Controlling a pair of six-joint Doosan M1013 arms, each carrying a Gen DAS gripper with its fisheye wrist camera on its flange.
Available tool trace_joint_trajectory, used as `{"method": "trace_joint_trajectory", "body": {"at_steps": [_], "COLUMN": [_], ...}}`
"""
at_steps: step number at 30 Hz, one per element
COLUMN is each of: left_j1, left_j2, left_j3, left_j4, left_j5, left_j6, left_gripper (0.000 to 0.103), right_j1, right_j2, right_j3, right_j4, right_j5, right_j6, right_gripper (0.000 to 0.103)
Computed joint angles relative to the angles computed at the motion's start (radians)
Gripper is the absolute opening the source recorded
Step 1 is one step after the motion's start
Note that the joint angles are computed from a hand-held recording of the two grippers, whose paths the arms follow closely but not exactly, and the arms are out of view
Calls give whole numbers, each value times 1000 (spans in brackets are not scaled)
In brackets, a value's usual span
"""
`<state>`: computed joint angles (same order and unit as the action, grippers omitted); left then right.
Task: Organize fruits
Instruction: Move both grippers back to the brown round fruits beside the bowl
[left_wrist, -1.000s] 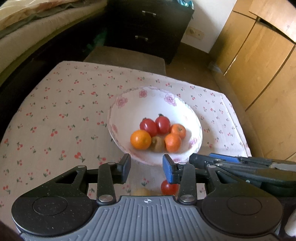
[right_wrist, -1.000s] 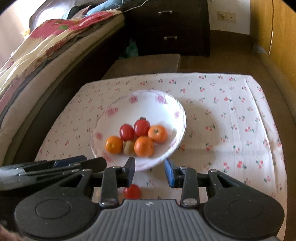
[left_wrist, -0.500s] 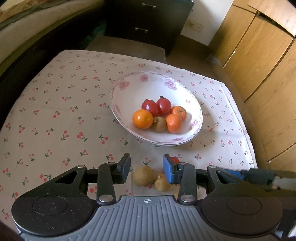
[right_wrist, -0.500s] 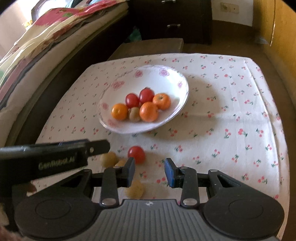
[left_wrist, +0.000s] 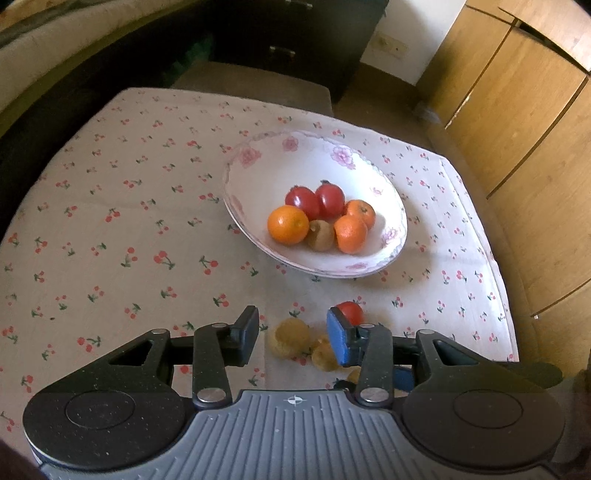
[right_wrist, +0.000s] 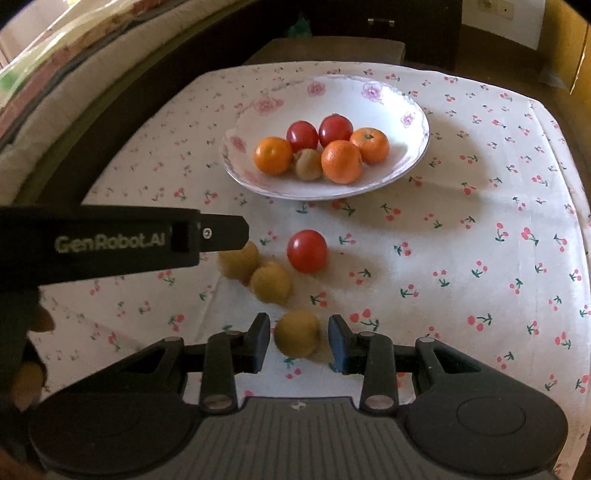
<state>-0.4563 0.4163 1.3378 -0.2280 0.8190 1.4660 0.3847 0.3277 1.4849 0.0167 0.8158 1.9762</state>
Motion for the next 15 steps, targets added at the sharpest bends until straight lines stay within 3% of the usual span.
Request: {"method": "trace_joint_trajectory", "body": {"at_steps": [5,15], "left_j1": [-6,-17], "left_j2": [10,38], "left_j3": [-6,-25], "left_j4": [7,74], "left_j5": [23,45], "left_j6": [6,-61], "left_gripper": [50,46], "right_j1": [-5,-12], "right_j2": [-8,-25], "right_j3": [9,28], "right_j4": [22,-17], "right_j5": [-4,-4], "right_j6": [-19,25], "right_gripper": [29,29]}}
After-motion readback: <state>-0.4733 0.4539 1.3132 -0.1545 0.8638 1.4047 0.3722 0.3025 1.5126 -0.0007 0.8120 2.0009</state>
